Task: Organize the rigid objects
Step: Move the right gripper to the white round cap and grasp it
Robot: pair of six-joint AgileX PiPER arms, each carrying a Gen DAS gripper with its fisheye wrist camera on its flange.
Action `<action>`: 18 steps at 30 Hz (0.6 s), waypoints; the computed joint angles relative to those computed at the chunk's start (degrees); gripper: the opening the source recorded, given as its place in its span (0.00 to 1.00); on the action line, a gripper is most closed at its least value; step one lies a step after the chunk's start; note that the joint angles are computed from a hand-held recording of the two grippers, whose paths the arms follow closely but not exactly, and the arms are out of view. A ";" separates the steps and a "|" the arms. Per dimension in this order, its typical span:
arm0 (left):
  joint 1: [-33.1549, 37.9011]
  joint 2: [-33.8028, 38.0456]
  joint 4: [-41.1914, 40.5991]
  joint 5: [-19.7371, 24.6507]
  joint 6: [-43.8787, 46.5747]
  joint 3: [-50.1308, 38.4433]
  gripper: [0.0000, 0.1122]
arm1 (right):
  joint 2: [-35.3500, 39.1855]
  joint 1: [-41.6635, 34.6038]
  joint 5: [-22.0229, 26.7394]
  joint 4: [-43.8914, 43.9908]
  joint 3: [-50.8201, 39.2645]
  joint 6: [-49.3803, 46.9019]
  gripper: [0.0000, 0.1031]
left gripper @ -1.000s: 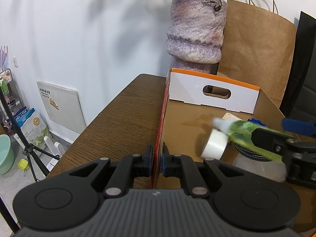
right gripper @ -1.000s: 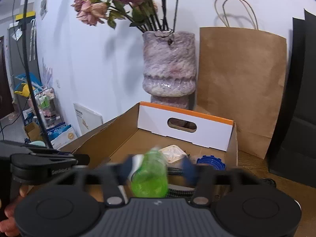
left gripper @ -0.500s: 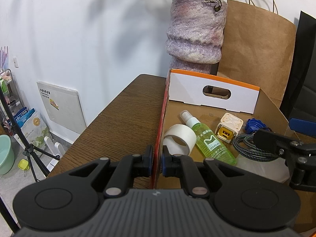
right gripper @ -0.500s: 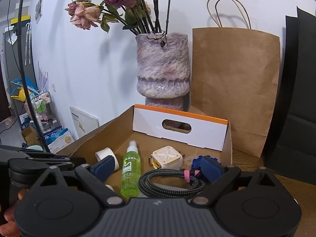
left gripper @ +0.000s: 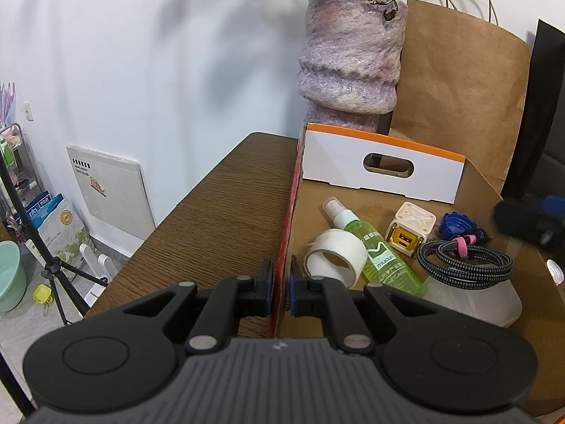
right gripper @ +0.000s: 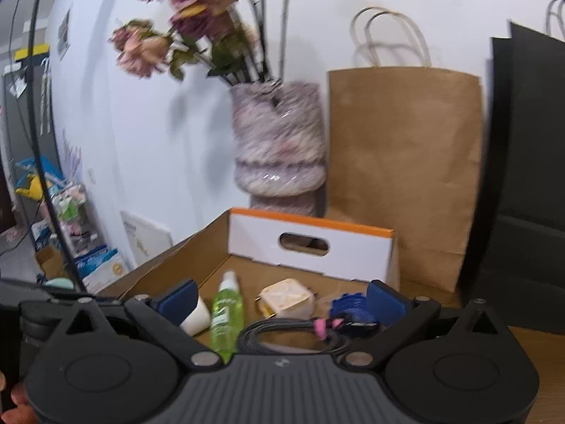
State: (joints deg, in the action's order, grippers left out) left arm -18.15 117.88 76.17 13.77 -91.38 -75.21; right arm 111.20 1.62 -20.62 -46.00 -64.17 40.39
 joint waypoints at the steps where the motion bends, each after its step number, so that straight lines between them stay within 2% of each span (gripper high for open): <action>1: -0.02 0.00 0.02 0.02 -0.03 0.01 0.09 | -0.36 -0.63 -0.46 0.15 0.23 0.21 1.00; 4: 0.01 0.00 0.04 -0.01 -0.03 0.01 0.09 | -1.56 -3.17 -2.01 0.94 1.45 -0.39 1.00; 8: 0.01 0.01 0.08 0.01 -0.04 0.00 0.09 | -2.45 -6.56 -2.13 9.42 3.71 -10.51 1.00; 18: -0.02 0.00 0.08 0.03 -0.08 0.01 0.09 | 2.51 -15.05 2.95 25.47 1.39 -26.90 1.00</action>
State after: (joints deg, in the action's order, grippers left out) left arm -18.16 117.88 76.25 13.80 -91.46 -75.20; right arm 113.71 -13.43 -17.67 -20.54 -62.78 13.49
